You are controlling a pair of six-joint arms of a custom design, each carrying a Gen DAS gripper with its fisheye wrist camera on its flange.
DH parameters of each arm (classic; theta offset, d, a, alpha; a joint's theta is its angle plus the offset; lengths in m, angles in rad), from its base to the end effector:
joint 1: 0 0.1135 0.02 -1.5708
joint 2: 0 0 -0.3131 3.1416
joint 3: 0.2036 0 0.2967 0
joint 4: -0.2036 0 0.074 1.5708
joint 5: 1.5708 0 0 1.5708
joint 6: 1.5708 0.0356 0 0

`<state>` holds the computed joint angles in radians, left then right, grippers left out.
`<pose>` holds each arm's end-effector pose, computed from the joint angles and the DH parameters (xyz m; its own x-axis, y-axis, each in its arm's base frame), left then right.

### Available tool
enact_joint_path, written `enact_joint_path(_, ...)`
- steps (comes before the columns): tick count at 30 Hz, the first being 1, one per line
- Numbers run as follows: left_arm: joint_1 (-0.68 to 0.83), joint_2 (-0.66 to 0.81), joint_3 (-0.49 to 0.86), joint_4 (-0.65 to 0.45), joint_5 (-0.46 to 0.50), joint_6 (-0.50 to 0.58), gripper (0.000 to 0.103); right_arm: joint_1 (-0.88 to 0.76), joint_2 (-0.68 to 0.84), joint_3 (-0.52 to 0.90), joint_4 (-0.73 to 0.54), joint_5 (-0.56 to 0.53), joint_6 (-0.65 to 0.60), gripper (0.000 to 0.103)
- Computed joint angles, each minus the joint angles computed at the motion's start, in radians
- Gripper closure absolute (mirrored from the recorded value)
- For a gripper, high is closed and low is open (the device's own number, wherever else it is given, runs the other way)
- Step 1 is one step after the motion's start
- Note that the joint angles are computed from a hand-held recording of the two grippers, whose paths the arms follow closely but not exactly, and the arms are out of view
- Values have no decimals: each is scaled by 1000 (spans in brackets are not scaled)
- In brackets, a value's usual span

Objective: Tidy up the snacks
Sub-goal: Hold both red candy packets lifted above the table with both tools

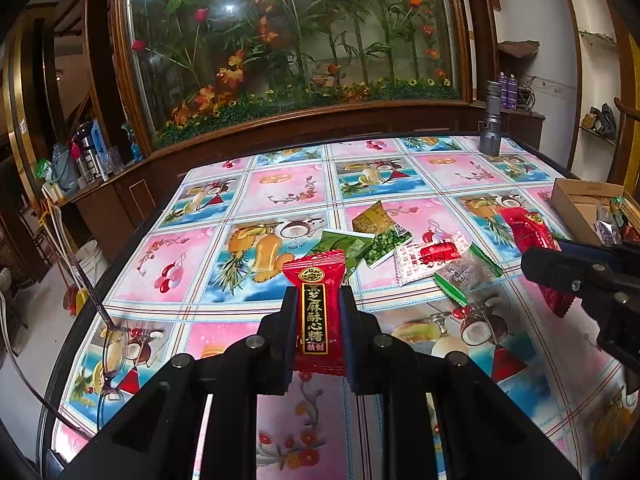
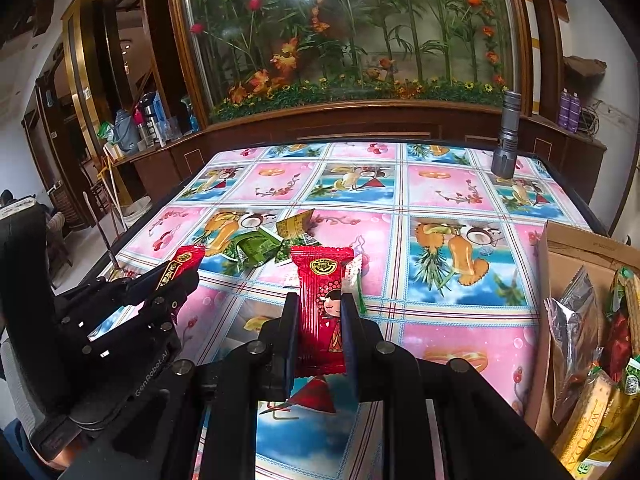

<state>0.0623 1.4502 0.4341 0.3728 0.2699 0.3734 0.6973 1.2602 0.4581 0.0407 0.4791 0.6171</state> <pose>0.2731 0.0075 0.1440 -0.5016 0.3210 -0.8033 0.3608 0.9216 0.1430 0.1990 0.1453 0.1716 -0.6131 0.1563 -0.7744 0.0499 0.9859 0.1595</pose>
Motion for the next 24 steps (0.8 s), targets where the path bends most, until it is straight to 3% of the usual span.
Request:
enact_joint_path(8,22,1,22,-49,49,-18,84,7,3,1,-3,8,5,82)
enact_joint_path(24,18,12,23,-42,34,-29,84,-11,-33,-15,2,-14,21,82)
